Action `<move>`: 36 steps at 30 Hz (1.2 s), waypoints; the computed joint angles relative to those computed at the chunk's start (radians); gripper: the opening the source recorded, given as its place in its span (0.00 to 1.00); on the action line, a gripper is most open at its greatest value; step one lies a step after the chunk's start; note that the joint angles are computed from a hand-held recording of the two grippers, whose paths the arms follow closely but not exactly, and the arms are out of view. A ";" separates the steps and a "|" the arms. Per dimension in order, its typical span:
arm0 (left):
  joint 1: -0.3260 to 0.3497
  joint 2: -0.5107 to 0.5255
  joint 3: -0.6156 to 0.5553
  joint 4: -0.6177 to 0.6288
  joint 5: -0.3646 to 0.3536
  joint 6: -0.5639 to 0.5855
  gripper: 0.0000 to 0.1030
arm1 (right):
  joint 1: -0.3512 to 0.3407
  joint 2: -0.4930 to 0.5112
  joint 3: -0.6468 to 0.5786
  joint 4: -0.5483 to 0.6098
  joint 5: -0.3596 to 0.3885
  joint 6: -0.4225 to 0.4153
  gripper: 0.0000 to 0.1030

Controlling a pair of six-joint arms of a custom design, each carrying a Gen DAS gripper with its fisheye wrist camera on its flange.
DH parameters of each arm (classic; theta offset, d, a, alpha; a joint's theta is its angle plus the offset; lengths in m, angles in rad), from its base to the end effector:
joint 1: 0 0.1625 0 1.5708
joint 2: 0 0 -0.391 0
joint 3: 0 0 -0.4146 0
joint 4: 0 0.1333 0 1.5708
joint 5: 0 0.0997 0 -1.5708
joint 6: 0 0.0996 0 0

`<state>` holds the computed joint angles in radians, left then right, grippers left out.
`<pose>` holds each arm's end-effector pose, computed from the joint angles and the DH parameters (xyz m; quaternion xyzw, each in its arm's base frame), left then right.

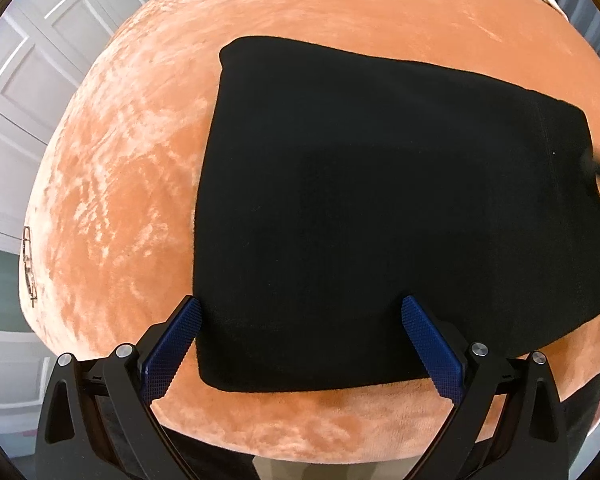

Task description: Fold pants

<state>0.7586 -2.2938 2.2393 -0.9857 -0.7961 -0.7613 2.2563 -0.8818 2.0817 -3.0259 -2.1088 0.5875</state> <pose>-0.0093 -0.2885 0.3664 0.1217 0.8907 -0.0867 0.4293 0.3909 -0.3481 0.0203 0.0131 -0.9567 0.2553 0.1391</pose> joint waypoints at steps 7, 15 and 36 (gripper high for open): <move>0.059 -0.091 -0.046 0.014 -0.060 0.040 0.95 | 0.030 0.037 -0.083 0.105 -0.042 0.076 0.12; 0.314 -0.099 -0.072 -0.201 -0.163 0.251 0.95 | 0.040 0.451 -0.655 0.485 0.163 -0.183 0.22; 0.187 -0.205 -0.080 -0.058 -0.060 0.177 0.95 | 0.025 0.398 -0.538 0.234 0.177 -0.089 0.24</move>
